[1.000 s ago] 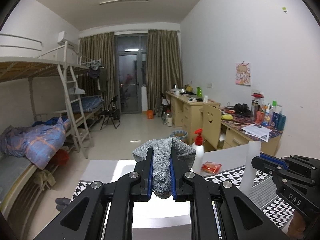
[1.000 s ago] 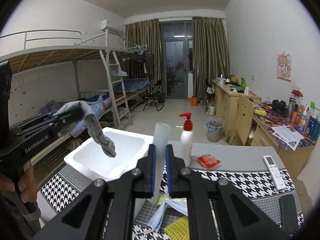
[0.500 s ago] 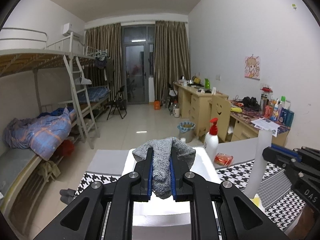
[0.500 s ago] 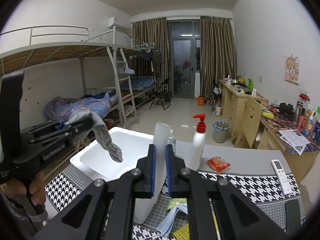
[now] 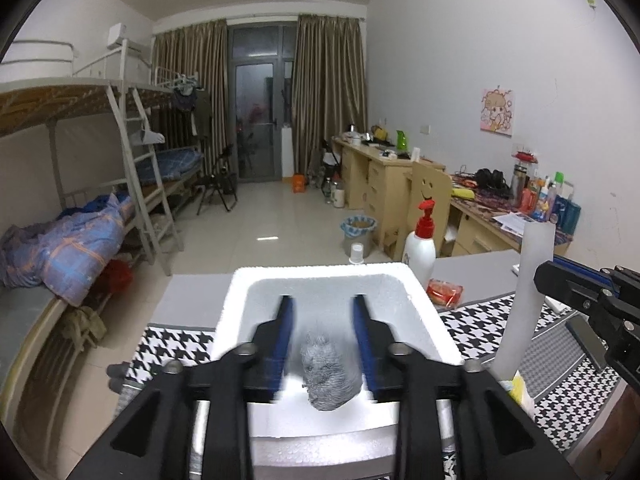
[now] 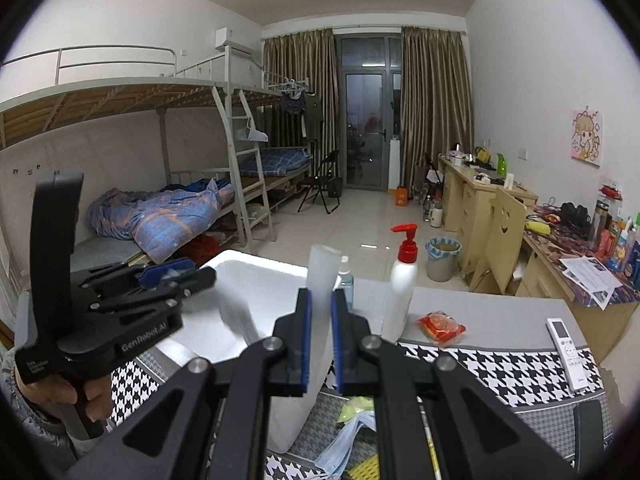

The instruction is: Organize soft objects

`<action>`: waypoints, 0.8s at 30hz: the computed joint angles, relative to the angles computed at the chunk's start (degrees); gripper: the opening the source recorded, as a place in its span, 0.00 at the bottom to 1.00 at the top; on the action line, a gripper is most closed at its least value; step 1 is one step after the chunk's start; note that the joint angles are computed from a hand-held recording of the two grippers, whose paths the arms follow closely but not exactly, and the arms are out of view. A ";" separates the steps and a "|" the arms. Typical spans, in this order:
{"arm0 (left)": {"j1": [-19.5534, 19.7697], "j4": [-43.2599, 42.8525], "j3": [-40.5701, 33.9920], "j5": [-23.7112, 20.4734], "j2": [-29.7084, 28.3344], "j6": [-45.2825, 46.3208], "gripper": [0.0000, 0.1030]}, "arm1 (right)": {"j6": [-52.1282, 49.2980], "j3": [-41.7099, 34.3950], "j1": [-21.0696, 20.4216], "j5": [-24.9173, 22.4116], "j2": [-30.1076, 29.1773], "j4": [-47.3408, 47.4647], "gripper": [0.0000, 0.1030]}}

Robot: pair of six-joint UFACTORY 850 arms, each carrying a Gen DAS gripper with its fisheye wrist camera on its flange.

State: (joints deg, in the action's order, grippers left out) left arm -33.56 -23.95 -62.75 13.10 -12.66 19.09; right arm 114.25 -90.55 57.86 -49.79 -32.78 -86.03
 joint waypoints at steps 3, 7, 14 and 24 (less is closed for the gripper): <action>-0.08 -1.05 -0.02 0.55 -0.27 0.38 0.71 | -0.57 -0.50 -0.16 0.23 -0.32 0.57 0.12; 0.22 2.28 0.44 1.08 -0.01 -4.01 0.83 | -1.29 -0.92 -0.32 0.42 -0.53 1.15 0.12; 0.39 0.57 1.72 2.89 0.88 -2.04 0.90 | -1.32 -1.07 -0.77 1.61 -0.44 0.88 0.12; 0.52 -5.27 5.35 7.88 3.61 2.59 0.98 | -3.27 -3.43 -1.48 4.10 -1.47 1.00 0.12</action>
State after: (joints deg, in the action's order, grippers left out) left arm -33.04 -29.22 -57.40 20.98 -9.05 21.68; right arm 110.99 -93.98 56.39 -45.69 -34.25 -85.03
